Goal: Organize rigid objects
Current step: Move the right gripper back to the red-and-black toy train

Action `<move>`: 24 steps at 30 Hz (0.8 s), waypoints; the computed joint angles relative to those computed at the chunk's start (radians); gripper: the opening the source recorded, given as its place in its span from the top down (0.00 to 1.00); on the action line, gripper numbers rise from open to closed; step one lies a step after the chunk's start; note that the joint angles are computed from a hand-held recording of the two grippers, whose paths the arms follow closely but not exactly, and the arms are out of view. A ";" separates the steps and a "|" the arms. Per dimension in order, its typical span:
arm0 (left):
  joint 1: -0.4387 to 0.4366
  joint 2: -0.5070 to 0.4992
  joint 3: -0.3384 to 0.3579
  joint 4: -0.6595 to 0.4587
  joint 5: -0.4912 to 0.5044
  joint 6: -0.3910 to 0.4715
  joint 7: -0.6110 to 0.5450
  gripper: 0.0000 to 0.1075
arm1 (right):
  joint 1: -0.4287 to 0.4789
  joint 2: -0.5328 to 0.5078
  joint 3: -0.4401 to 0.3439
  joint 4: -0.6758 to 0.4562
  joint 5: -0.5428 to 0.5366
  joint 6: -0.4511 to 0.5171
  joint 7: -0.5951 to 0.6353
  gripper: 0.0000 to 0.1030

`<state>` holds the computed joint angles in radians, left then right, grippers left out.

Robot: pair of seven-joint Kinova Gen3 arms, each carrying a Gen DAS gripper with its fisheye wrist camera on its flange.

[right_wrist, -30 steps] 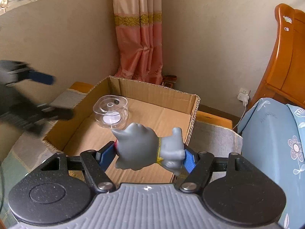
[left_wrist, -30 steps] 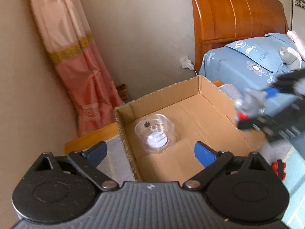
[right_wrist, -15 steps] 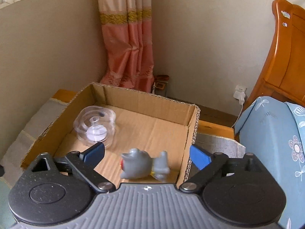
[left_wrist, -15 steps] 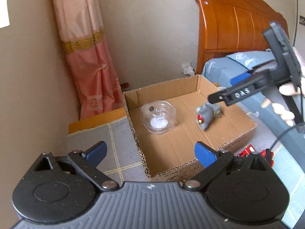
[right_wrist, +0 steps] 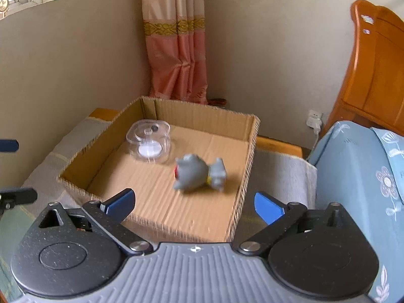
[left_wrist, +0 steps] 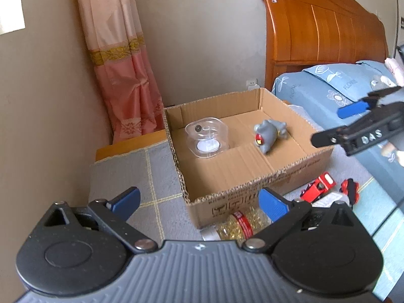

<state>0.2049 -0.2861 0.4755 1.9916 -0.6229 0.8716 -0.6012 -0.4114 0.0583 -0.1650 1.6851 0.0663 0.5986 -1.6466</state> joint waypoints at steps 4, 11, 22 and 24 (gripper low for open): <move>-0.009 -0.016 0.048 0.030 -0.011 0.005 0.081 0.07 | 0.016 -0.066 0.001 0.128 -0.041 -0.090 0.007 0.00; -0.021 -0.023 0.164 0.064 -0.067 0.059 0.238 0.07 | 0.049 -0.112 -0.018 0.258 0.025 -0.148 -0.092 0.00; 0.085 0.046 0.183 0.077 -0.133 0.108 0.394 0.07 | 0.066 -0.049 0.015 0.266 0.038 -0.128 -0.156 0.00; 0.109 0.060 0.176 0.075 -0.144 0.122 0.403 0.07 | 0.068 -0.047 0.019 0.269 0.034 -0.120 -0.156 0.00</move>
